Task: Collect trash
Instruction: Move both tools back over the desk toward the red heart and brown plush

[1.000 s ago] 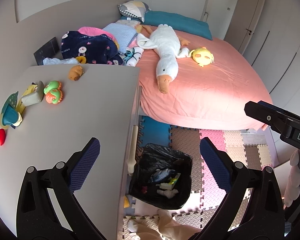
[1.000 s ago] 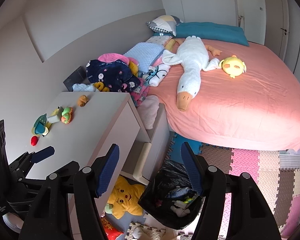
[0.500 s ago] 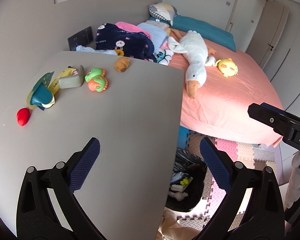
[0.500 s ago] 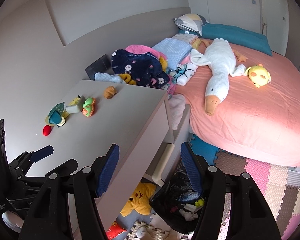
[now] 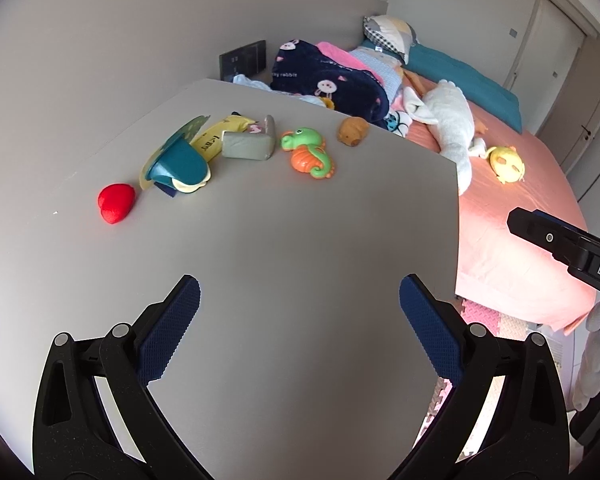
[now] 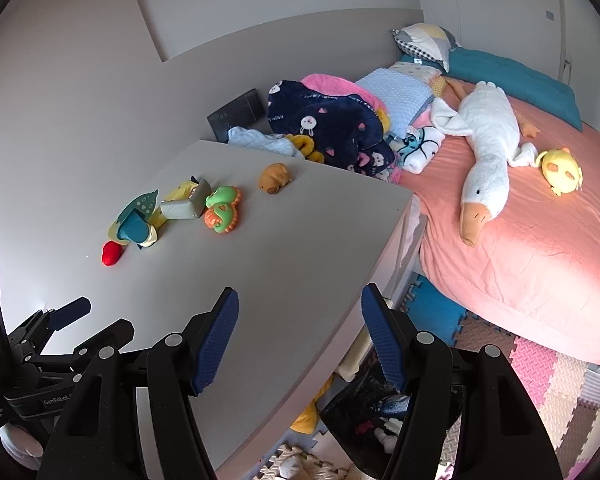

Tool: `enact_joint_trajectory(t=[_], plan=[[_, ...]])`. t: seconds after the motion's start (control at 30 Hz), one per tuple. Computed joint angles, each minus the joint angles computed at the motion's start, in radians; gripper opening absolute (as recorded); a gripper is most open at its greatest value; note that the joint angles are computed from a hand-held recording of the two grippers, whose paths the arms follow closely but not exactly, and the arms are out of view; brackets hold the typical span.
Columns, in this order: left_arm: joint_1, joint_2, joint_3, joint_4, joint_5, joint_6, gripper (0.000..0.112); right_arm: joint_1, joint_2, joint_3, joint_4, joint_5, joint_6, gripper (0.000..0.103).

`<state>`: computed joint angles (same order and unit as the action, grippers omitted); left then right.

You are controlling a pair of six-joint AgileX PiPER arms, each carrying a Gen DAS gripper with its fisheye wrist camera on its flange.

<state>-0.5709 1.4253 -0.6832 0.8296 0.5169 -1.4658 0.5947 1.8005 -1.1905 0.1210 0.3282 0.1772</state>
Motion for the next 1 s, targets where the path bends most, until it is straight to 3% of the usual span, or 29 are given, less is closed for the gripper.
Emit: enact_joint_trajectory(t=[0.63,1.0], plan=[[0.353,0.076,0.024,0.034,-0.144,0.077,0.097,0.023,0.326,-0.434,-0.022,0.144,0.022,0.065],[0.495,0.137,-0.005,0.060,-0.179,0.106,0.093,0.037,0.534,-0.781,-0.060,0.294,0.039,0.065]])
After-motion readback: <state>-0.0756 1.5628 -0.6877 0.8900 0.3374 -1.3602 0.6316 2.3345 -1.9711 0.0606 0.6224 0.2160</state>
